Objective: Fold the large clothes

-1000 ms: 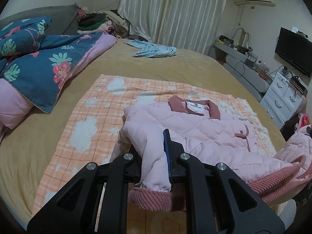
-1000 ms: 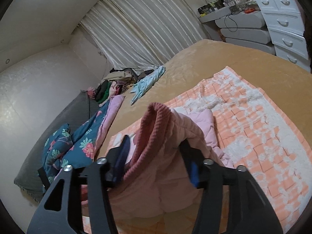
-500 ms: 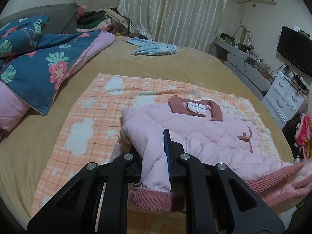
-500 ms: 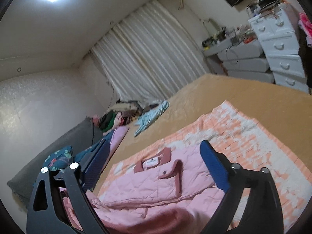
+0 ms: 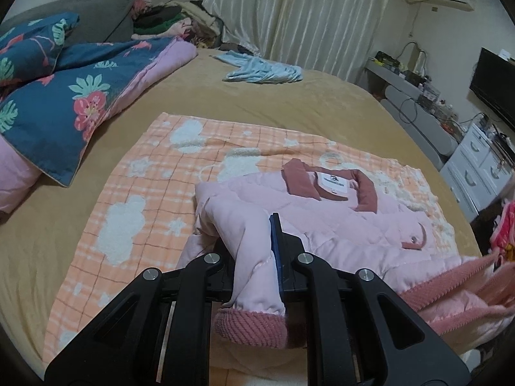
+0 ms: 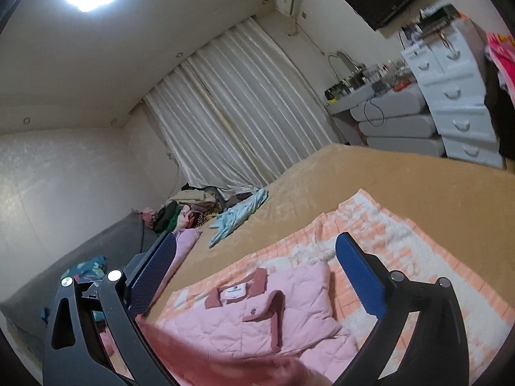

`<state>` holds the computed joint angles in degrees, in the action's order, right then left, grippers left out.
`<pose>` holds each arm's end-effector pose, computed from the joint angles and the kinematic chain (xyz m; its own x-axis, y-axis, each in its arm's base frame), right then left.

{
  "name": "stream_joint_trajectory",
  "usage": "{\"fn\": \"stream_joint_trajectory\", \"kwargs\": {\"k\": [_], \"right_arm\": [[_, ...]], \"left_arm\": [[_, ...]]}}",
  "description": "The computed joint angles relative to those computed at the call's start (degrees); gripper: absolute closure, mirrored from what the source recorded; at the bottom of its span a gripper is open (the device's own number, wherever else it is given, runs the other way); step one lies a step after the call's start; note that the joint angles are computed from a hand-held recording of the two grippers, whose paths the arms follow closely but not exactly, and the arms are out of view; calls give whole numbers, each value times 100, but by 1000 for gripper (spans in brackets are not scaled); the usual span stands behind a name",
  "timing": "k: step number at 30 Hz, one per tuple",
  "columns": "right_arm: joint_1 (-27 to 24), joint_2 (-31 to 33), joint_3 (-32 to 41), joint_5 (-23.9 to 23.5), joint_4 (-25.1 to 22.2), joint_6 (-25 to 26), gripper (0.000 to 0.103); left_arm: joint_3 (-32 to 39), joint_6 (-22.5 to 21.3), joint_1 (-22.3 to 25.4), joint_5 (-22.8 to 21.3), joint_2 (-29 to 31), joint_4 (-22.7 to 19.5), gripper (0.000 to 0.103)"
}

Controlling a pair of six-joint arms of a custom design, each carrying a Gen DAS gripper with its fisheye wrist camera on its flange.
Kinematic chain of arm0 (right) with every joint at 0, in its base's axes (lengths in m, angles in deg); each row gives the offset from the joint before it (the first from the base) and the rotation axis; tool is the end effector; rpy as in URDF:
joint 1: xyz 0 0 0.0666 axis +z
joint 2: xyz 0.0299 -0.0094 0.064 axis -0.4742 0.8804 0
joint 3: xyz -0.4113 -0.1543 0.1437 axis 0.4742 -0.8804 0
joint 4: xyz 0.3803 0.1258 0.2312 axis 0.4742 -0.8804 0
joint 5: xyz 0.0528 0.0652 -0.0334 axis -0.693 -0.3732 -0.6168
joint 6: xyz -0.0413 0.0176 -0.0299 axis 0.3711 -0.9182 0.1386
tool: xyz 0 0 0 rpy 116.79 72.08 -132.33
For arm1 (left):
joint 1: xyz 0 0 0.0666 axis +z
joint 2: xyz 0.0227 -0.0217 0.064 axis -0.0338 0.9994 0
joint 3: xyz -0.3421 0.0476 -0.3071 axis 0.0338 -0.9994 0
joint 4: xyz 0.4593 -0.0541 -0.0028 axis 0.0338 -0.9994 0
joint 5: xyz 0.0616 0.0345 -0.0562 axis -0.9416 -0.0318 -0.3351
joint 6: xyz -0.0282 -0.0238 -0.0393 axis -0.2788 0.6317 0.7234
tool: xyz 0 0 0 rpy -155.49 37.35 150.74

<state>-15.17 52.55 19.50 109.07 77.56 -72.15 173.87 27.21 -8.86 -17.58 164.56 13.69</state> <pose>0.4250 0.0809 0.5285 0.0628 0.5513 -0.8320 0.2938 0.7865 0.5433 0.7846 -0.1094 0.5096 -0.6945 0.1692 -0.6993 0.4312 0.8760 -0.2162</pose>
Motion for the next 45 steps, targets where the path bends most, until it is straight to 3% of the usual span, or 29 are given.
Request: {"fn": "stream_joint_trajectory", "kwargs": {"k": [6,12,15,17,18,20,23,27,30,33,35,37,40,45], "right_arm": [[234,-203,-300,123,-540,261,4],[-187,533,37,-1222,-1909,-271,4],[-261,1013,319,-1451,-2253,-280,6],[-237,1249,525,-1441,-2356,-138,27],[-201,1384,688,-1273,-2532,-79,29],[-141,1573,925,-1004,-2687,88,48],[-128,1747,1140,-755,-2689,178,57],[-186,1818,1204,-629,-2608,254,57],[-199,1847,1163,-571,-2566,232,53],[-250,1815,1054,-745,-2414,98,38],[-249,1800,1012,-810,-2329,124,29],[-216,1766,971,-767,-2258,213,25],[-174,1678,885,-747,-2187,168,16],[-72,1501,716,-490,-2287,127,11]], "left_arm": [[268,35,-49,-145,249,-144,95],[419,137,-73,-192,421,-232,95],[393,190,-68,-142,436,-169,92],[354,217,-54,-41,428,-135,90],[341,234,-51,-10,424,-121,88],[283,250,-42,123,392,-77,78],[133,240,-54,139,295,31,71],[92,226,-13,342,211,52,60],[118,143,33,590,166,19,41],[70,176,80,769,63,95,32],[-144,261,125,744,-120,434,20],[-284,247,168,758,-240,638,18],[-541,4,204,434,-389,912,15],[-906,-508,244,-146,-384,1002,14]]}}
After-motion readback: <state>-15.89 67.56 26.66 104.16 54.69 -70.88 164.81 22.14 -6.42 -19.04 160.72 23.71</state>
